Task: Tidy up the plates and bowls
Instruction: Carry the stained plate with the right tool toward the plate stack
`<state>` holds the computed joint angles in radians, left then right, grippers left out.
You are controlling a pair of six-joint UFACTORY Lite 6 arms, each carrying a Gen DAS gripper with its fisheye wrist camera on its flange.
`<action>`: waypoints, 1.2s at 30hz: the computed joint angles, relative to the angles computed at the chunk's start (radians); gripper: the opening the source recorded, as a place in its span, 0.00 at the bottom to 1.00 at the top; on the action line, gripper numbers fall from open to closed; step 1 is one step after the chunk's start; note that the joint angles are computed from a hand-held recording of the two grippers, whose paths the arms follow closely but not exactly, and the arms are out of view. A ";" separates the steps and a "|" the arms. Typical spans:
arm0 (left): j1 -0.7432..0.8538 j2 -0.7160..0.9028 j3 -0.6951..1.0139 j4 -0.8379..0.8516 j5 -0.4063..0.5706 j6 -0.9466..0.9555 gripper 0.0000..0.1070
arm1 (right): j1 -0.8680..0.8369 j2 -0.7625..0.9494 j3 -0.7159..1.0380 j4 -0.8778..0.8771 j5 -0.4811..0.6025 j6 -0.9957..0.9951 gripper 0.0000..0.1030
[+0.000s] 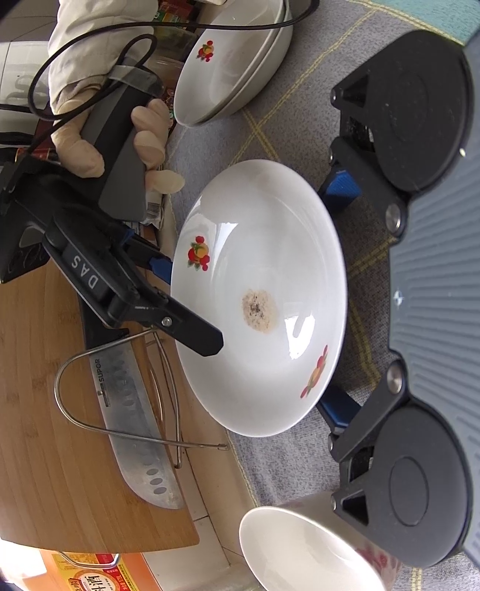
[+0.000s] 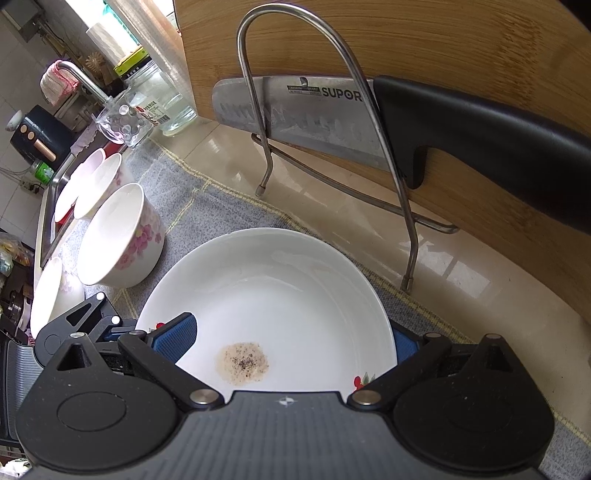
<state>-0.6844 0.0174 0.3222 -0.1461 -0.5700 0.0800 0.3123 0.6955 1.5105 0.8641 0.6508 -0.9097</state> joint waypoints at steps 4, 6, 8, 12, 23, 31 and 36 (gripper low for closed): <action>0.004 0.001 0.000 0.010 0.000 -0.007 0.92 | -0.002 0.007 0.008 0.005 0.001 -0.004 1.00; 0.008 0.001 0.002 0.019 0.002 -0.011 0.92 | -0.002 0.012 0.016 0.001 0.004 -0.003 1.00; 0.014 0.003 0.004 0.034 0.004 -0.020 0.92 | 0.000 0.012 0.016 -0.003 0.002 -0.005 1.00; 0.022 0.004 0.015 0.050 0.022 -0.026 0.92 | 0.003 0.002 0.003 -0.004 -0.009 -0.013 1.00; 0.069 -0.014 0.015 0.175 0.060 -0.104 0.92 | 0.021 -0.005 -0.002 -0.037 -0.029 -0.005 1.00; 0.084 -0.017 0.020 0.219 0.079 -0.127 0.92 | 0.031 -0.003 -0.001 -0.051 -0.040 0.003 1.00; 0.062 -0.042 0.010 0.185 0.091 -0.103 0.92 | 0.034 -0.010 -0.010 -0.049 -0.042 0.004 1.00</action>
<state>-0.6224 -0.0242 0.3324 0.0393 -0.4785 -0.0227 0.3464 0.6858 1.5005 0.8156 0.6086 -0.9057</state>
